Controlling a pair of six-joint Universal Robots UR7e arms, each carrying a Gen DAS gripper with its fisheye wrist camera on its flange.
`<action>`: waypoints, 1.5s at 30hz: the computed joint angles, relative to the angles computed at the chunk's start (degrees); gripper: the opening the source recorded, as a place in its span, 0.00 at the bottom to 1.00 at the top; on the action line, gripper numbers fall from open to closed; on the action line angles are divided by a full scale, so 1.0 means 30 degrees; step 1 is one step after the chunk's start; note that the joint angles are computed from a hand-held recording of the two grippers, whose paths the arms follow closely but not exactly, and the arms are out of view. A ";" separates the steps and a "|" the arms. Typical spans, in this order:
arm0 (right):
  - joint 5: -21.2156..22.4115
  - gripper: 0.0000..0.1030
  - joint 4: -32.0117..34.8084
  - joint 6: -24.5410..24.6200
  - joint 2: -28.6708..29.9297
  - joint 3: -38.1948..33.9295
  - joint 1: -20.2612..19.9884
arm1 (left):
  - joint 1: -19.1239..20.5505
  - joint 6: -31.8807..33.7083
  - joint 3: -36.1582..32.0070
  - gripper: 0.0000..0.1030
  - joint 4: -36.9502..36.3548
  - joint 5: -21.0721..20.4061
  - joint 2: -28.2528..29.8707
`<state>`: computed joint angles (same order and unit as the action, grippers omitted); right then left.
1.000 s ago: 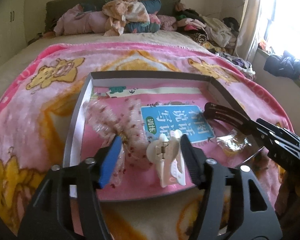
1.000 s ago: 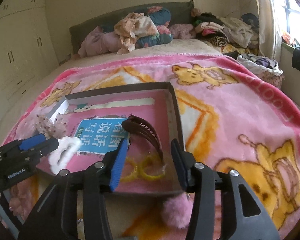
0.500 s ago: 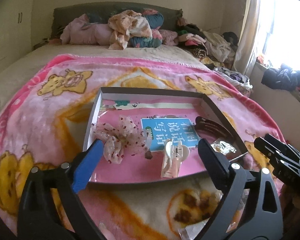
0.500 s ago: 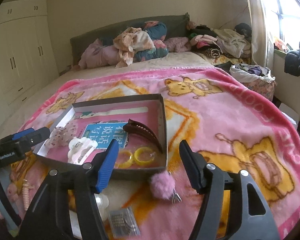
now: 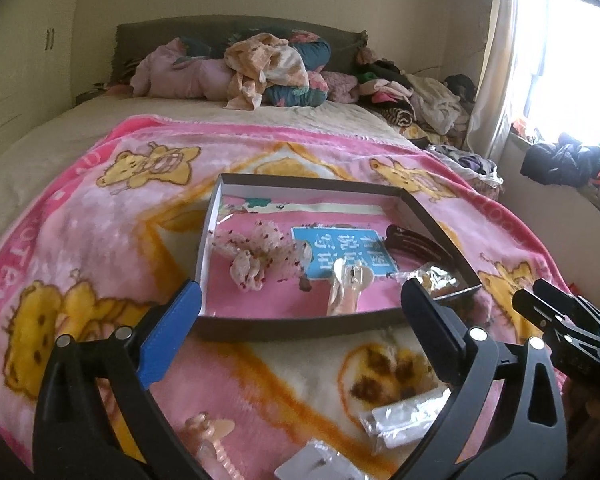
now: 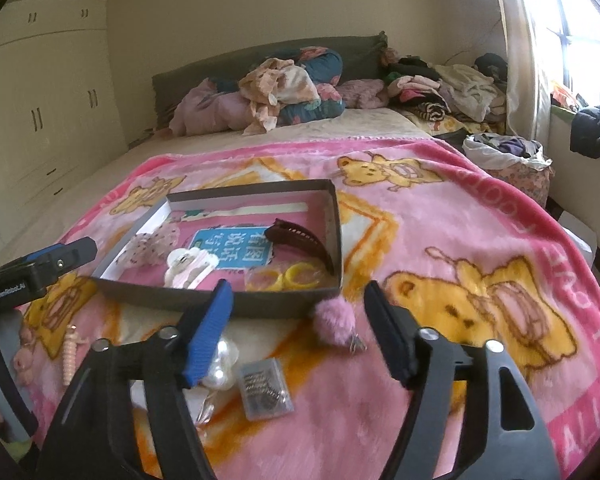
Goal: Organize jewelry
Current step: 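Open both grippers to release the clips and withdraw from the tray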
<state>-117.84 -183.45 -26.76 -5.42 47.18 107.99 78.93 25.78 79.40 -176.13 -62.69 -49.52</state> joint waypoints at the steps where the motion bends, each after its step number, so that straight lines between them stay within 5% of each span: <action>1: 0.0027 0.66 -0.0124 -0.0042 -0.0057 0.0187 0.0030 | 0.0020 0.0022 0.0171 0.89 -0.0084 -0.0002 -0.0096; 45: 0.0574 0.70 -0.0364 -0.0879 -0.0262 0.3495 0.0926 | 0.1051 0.0372 0.3287 0.89 -0.1285 0.1653 -0.2266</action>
<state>-116.12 -184.54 -29.40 -6.21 57.66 110.77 82.08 26.90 89.26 -179.98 -57.73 -56.32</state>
